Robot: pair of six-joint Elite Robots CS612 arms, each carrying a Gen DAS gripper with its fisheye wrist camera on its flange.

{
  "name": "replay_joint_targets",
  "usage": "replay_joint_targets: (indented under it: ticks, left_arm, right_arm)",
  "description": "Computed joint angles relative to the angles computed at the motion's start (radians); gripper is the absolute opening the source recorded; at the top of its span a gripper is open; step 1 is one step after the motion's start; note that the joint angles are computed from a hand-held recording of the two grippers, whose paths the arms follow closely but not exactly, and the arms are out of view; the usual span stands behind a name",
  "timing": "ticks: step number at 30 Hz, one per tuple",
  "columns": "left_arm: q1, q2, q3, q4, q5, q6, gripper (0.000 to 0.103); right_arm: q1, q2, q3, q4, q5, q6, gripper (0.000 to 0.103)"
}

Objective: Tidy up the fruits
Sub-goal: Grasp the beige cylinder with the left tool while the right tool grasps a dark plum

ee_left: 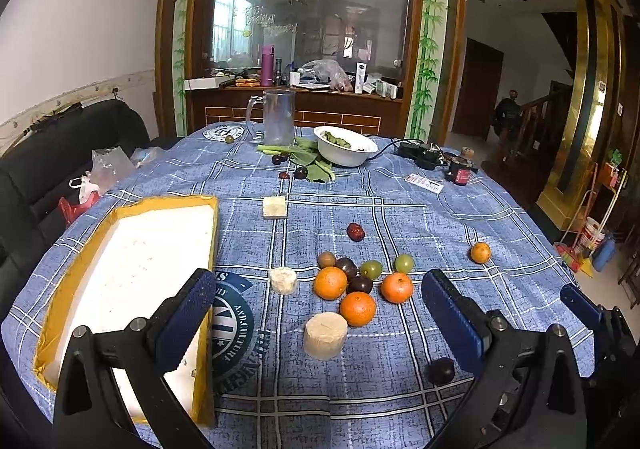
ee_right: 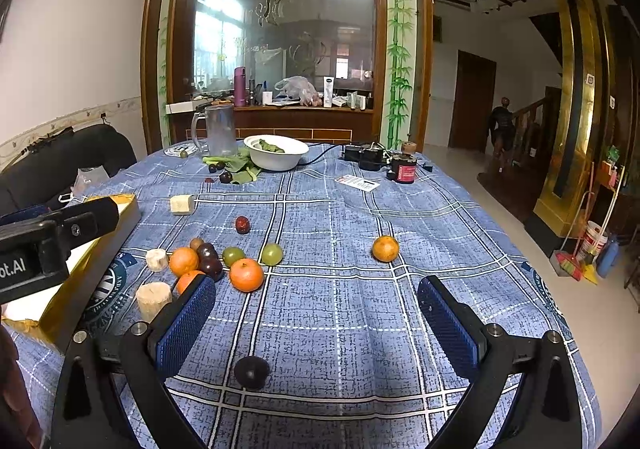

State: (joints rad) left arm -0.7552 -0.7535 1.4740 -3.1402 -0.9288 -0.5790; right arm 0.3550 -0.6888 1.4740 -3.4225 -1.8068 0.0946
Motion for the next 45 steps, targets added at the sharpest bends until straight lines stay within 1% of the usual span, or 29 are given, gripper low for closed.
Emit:
replay_joint_targets:
  ticks: [3,6,12,19,27,33,35,38,40,42,44,45]
  left_arm:
    - [0.003,0.0,0.0,0.004,-0.019,-0.006,0.103]
    - [0.004,0.003,-0.005,0.026,-0.018,-0.009,0.103]
    - [0.015,0.009,-0.017,0.06,-0.064,-0.025,0.103]
    - [0.024,0.019,-0.032,0.083,-0.093,-0.033,0.103]
    - [0.037,0.033,-0.055,0.115,-0.176,-0.037,0.103]
    - [0.042,0.041,-0.069,0.132,-0.213,-0.03,0.103]
    - [0.048,0.041,-0.07,0.131,-0.237,-0.007,0.103]
    - [0.062,0.03,-0.055,0.099,-0.262,0.021,0.103]
    - [0.076,0.019,-0.039,0.078,-0.283,0.004,0.103]
    - [0.096,0.009,-0.021,0.058,-0.326,-0.041,0.103]
    - [0.108,0.007,-0.015,0.051,-0.365,-0.063,0.099]
    - [0.112,0.006,-0.013,0.053,-0.381,-0.067,0.093]
  right_arm:
    - [0.0,0.001,-0.002,0.015,-0.001,0.006,0.102]
    - [0.0,0.003,-0.005,0.022,-0.003,0.008,0.102]
    - [-0.003,0.005,-0.012,0.047,0.002,0.022,0.102]
    - [-0.013,0.006,-0.02,0.103,0.054,0.036,0.102]
    - [-0.023,0.006,-0.024,0.14,0.112,0.033,0.102]
    - [-0.029,0.004,-0.023,0.158,0.145,0.028,0.102]
    - [-0.032,0.002,-0.024,0.174,0.165,0.019,0.102]
    - [-0.038,-0.005,-0.018,0.202,0.207,-0.01,0.102]
    - [-0.041,-0.011,-0.013,0.226,0.229,-0.027,0.102]
    - [-0.045,-0.014,-0.01,0.25,0.252,-0.034,0.101]
    - [-0.048,-0.015,-0.012,0.272,0.28,-0.032,0.097]
    - [-0.05,-0.015,-0.012,0.278,0.29,-0.03,0.095]
